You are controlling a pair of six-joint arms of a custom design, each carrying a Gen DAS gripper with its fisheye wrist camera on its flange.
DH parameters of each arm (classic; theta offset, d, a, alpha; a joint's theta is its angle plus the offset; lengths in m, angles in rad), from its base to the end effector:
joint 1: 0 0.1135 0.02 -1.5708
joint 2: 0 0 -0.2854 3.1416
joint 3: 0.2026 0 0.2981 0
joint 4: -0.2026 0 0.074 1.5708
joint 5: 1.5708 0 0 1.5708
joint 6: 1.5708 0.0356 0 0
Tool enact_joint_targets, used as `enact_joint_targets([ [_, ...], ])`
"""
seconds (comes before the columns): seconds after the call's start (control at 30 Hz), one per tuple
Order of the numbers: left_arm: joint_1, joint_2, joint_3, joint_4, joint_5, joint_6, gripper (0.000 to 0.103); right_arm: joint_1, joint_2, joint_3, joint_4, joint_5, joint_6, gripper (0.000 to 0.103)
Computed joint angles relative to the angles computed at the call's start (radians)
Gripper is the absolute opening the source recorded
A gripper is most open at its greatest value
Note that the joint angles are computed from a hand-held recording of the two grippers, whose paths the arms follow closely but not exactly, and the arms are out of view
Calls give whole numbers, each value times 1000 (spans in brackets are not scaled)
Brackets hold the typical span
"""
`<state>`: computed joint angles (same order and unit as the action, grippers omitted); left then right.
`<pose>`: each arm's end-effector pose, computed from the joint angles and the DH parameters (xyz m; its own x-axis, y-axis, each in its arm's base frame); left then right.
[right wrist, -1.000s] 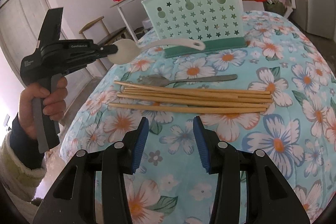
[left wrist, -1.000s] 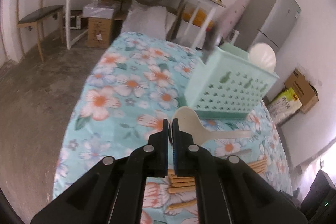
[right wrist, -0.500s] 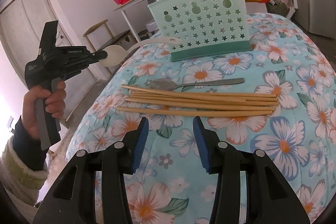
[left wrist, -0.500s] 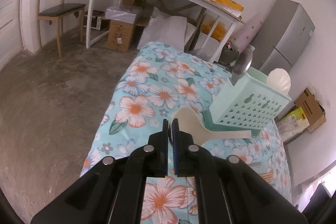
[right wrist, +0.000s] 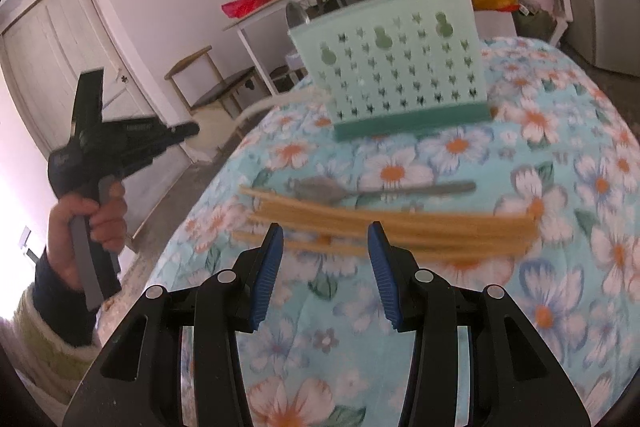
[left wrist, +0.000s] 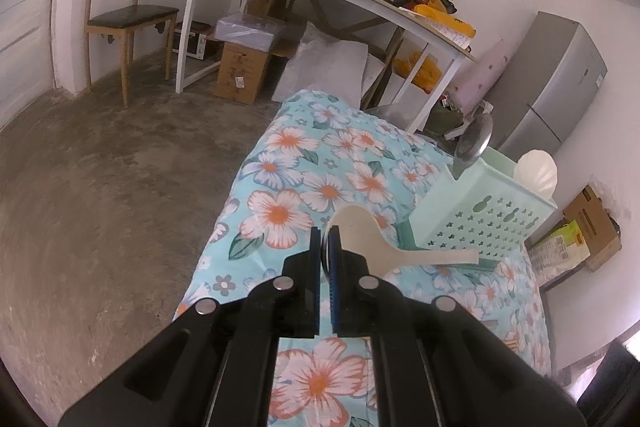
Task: Organize utensils
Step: 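Grasp the metal spoon by the chopsticks with the right gripper while the left holds the rice spoon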
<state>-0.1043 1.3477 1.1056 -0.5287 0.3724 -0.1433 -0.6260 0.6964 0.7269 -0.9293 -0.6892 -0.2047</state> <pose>0.3284 -0.0474 0.3054 -0.7367 -0.0566 -0.6738 0.2540 0.9004 -0.3533 0.1383 -0.0720 0.2860 -0.6476 0.2747 -0.7107 -0.0003 0.9327 0.3607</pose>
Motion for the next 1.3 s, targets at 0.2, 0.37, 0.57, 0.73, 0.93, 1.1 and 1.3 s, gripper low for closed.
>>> enact_joint_targets([
  [0.2, 17, -2, 1, 3, -3, -5, 3, 114, 149, 72, 140, 122, 22, 43],
  [0.37, 21, -6, -4, 9, -3, -12, 3, 217, 311, 117, 215, 273, -19, 43],
  [0.57, 27, 0, 0, 4, 14, -9, 3, 302, 387, 94, 208, 387, -109, 43],
  [0.73, 29, 16, 6, 8, 30, -4, 3, 325, 371, 89, 182, 407, -160, 46],
  [0.93, 33, 32, 8, 7, 41, -8, 3, 374, 473, 157, 145, 408, -233, 47],
  [1.1, 39, 35, 10, 4, 38, -15, 3, 452, 566, 227, 122, 442, -316, 51],
  [1.3, 45, 35, 7, 7, 33, -20, 3, 556, 615, 241, 188, 510, -323, 52],
])
